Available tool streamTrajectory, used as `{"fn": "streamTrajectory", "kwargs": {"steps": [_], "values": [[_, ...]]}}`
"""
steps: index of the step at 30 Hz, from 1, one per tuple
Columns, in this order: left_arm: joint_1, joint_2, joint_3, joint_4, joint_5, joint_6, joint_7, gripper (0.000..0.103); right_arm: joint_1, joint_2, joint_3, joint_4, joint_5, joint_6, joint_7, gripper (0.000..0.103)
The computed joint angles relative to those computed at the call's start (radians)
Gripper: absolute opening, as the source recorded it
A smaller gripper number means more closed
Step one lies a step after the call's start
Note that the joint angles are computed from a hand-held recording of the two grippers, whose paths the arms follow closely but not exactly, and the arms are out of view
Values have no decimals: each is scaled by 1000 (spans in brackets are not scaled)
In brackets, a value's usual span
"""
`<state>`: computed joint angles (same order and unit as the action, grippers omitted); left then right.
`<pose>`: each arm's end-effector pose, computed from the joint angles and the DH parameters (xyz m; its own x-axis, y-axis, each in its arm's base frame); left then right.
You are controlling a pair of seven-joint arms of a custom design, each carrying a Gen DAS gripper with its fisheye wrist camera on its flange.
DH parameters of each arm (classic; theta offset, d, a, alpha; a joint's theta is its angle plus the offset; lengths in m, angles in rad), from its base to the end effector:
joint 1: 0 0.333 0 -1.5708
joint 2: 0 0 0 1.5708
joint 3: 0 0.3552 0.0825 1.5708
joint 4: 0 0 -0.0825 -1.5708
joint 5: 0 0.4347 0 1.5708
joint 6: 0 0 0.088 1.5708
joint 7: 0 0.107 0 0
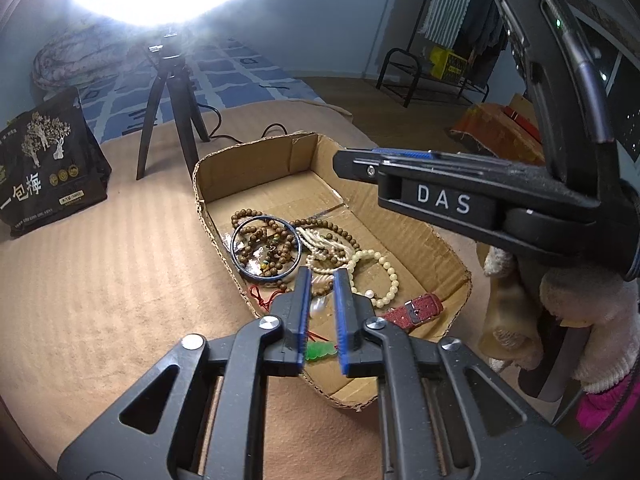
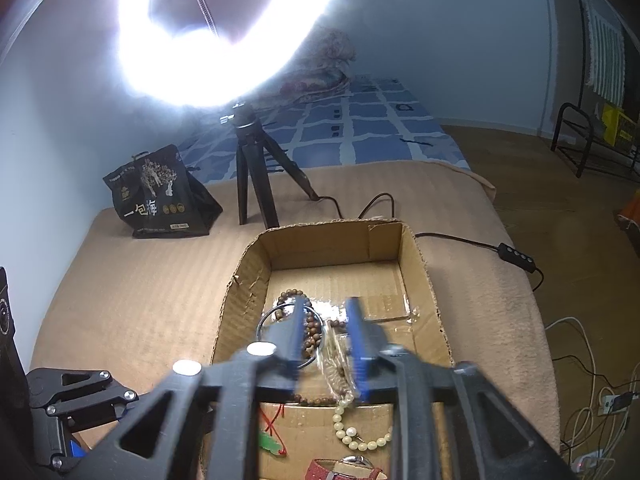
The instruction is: Organize jewelry
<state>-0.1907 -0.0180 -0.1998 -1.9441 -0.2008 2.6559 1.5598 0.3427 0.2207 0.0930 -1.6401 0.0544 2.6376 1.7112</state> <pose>0.6021 -0.2428 0.5939 -0.3007 -0.9345 0.1906 -0.7533 0.1102 -0.6484 0.6707 0.3029 0.6022 0.3067 -0.9366 -0.1696 -0.7223 -0.1130 -0.6823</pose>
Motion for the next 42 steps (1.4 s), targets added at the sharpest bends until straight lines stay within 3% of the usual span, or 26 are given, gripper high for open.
{"fn": "streamTrajectory", "kwargs": {"steps": [2, 5, 6, 10, 27, 42], "values": [[0, -3, -1, -7, 21, 16, -23, 56, 8, 0, -7, 4, -23, -7, 19, 38], [-1, -10, -1, -17, 42, 34, -38, 58, 21, -6, -21, -6, -72, 8, 66, 72], [-1, -9, -1, -16, 47, 32, -41, 58, 20, -8, -20, -8, -78, 12, 72, 78], [-1, -11, 0, -18, 64, 29, -49, 58, 20, -10, -21, -5, -97, 1, 91, 84], [-8, -110, 6, -94, 72, 36, -63, 58, 24, -89, -14, -73, -161, 7, 151, 85], [-9, -272, 26, -215, 82, 29, -87, 58, 30, -243, 18, -198, -255, -29, 253, 85]]}}
